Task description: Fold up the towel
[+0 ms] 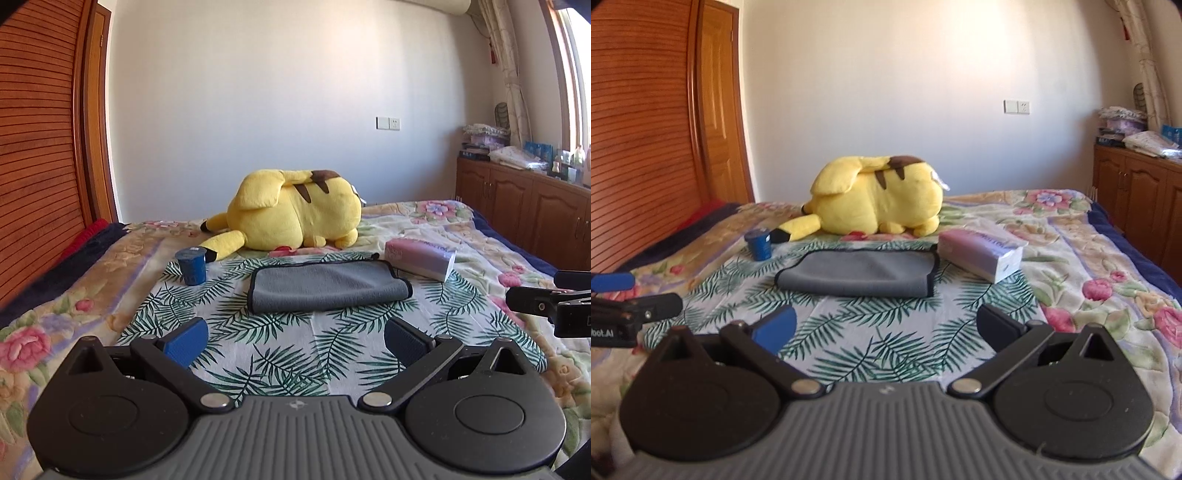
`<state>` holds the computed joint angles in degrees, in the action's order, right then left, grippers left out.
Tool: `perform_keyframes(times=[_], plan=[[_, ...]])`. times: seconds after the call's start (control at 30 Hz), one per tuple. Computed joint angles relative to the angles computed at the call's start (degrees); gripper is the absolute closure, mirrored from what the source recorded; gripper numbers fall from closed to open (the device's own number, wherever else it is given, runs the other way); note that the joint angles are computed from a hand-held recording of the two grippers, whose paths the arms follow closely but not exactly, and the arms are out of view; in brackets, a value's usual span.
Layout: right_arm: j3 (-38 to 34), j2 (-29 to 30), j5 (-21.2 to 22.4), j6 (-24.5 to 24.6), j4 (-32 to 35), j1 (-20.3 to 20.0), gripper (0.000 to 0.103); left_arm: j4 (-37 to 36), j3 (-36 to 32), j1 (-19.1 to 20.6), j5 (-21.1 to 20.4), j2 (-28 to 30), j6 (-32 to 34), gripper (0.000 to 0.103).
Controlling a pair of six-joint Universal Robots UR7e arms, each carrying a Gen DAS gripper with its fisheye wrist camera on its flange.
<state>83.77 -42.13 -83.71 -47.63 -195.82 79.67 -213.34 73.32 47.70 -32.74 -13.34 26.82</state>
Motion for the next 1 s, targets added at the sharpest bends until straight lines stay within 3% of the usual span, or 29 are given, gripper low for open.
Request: perform_keyframes(times=[0.23,1.0], plan=[[0.2,0.4,0.6,-0.5,-2.7,0.0,0.000,-3.5,-0.5,-0.2,-0.2,0.6,3.4,0.016],[0.9,0.5,1.4,-1.0,-5.0,-0.2,0.000,-4.4,-0.6,-0.1,-0.1,0.6,4.8,0.016]])
